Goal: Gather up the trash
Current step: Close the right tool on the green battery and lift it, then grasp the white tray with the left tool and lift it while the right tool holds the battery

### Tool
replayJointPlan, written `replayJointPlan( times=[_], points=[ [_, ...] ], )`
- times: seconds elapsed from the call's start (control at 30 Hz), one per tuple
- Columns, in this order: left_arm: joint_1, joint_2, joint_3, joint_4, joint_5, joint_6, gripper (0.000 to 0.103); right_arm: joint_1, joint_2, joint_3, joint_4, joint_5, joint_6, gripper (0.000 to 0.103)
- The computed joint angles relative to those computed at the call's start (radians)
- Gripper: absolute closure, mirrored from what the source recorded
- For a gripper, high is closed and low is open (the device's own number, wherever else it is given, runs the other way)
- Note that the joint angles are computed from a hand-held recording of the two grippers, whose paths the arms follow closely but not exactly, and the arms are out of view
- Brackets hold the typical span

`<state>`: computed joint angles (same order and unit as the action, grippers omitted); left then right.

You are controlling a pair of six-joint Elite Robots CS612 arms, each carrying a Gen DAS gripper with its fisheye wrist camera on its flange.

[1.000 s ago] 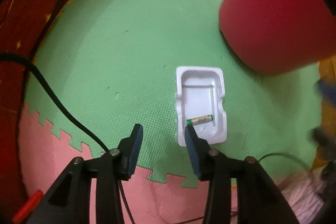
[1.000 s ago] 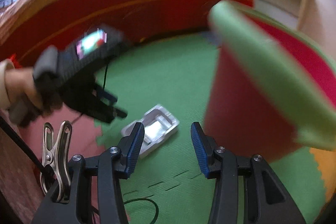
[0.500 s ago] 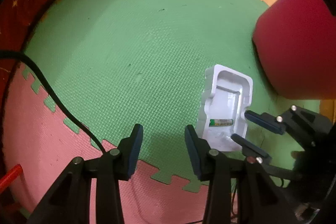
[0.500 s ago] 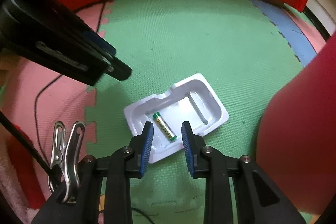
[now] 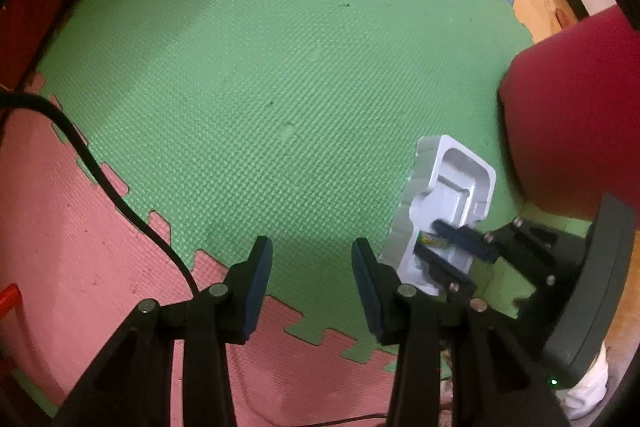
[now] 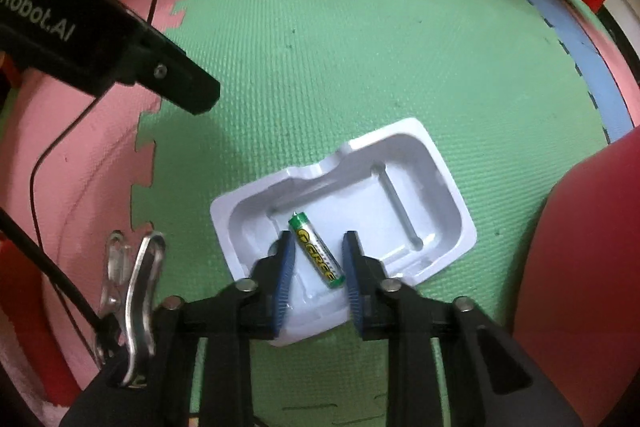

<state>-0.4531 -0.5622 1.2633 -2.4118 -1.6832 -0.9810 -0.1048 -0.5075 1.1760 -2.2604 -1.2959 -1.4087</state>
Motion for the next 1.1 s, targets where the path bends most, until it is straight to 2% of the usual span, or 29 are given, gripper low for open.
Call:
replayJointPlan(
  times=[0.13,0.3,0.4,0.53,0.63,0.8,0.93,1.1],
  points=[
    [0.000,-0.004,0.008,-0.016,0.008,-0.004,0.060,-0.006,-0.005,0.003,0.012,0.018,0.008,0.092],
    [0.001,-0.021,0.036,-0.067,0.005,-0.004,0.060,-0.045,-0.050,0.033,0.049,0.164,0.021,0.092],
    [-0.002,-0.023,0.040,-0.091,0.006,0.002,0.060,-0.064,-0.089,0.071,0.025,0.211,-0.011,0.092],
    [-0.007,-0.015,0.044,-0.180,0.007,-0.010,0.059,-0.076,-0.145,0.153,-0.084,0.213,-0.013,0.092],
    [-0.021,-0.005,0.026,-0.169,0.049,0.029,0.059,-0.089,-0.187,0.208,-0.172,0.206,0.016,0.092],
    [-0.038,0.023,-0.011,-0.168,0.075,0.098,0.059,-0.110,-0.235,0.265,-0.256,0.221,0.108,0.092],
    [-0.046,0.037,-0.024,-0.184,0.081,0.118,0.059,-0.123,-0.255,0.298,-0.339,0.226,0.192,0.092],
    [-0.053,0.052,-0.051,-0.154,0.091,0.145,0.059,-0.126,-0.242,0.299,-0.419,0.245,0.281,0.092]
  ],
)
